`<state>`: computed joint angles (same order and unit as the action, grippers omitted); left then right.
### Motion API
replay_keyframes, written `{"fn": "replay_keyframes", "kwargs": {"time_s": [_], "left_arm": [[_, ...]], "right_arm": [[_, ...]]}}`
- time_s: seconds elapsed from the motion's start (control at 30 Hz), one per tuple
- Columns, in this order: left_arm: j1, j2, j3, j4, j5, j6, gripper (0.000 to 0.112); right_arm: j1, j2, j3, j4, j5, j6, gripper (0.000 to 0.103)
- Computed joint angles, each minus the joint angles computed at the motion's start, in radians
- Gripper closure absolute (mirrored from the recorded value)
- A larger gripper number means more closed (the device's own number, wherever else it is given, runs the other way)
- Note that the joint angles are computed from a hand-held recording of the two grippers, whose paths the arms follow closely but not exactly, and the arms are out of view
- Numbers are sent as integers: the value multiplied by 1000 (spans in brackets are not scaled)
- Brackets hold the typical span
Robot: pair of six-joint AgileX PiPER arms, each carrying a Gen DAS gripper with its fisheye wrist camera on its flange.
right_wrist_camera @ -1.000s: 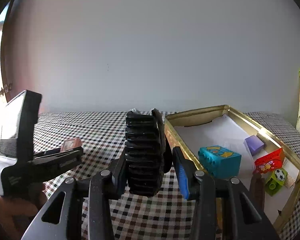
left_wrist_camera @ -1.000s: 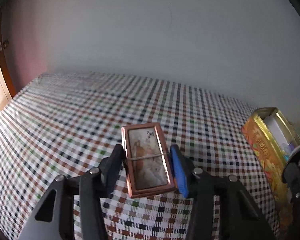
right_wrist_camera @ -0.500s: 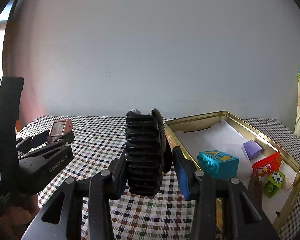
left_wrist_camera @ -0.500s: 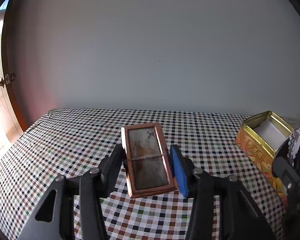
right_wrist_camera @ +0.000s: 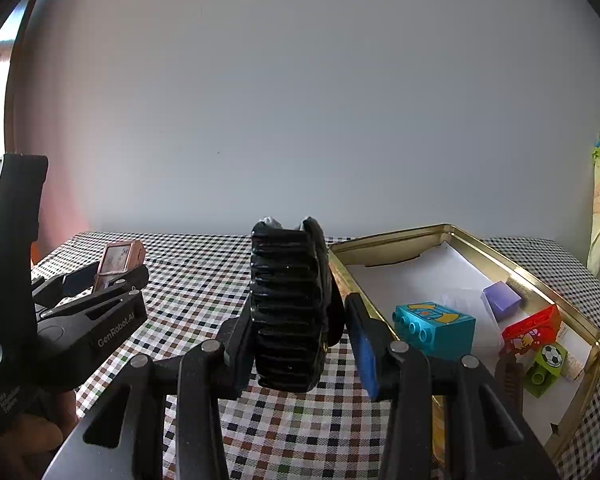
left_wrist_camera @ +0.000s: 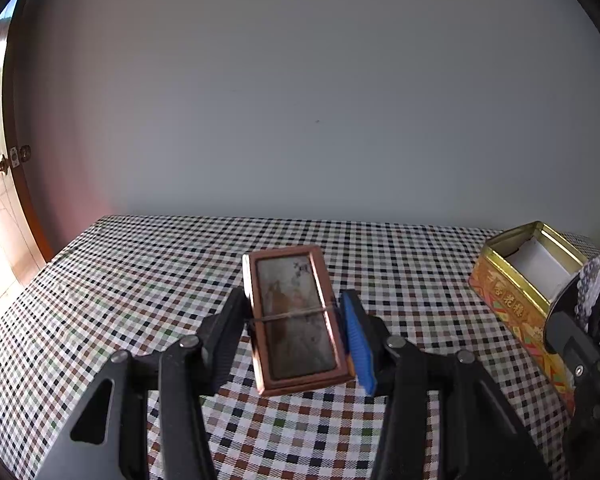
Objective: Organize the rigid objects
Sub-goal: 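Hold the copper frame with left while right holds the black brush raised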
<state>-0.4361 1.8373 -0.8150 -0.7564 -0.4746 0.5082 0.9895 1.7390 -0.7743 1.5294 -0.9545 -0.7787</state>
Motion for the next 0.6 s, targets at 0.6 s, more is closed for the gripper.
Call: {"fn": "replay_keyframes", "kwargs": {"time_s": [0.6], "left_arm": [[39,-18,38,115,-6,-92,64]], "right_arm": [[-61,16,58,-116,19,105,58]]}}
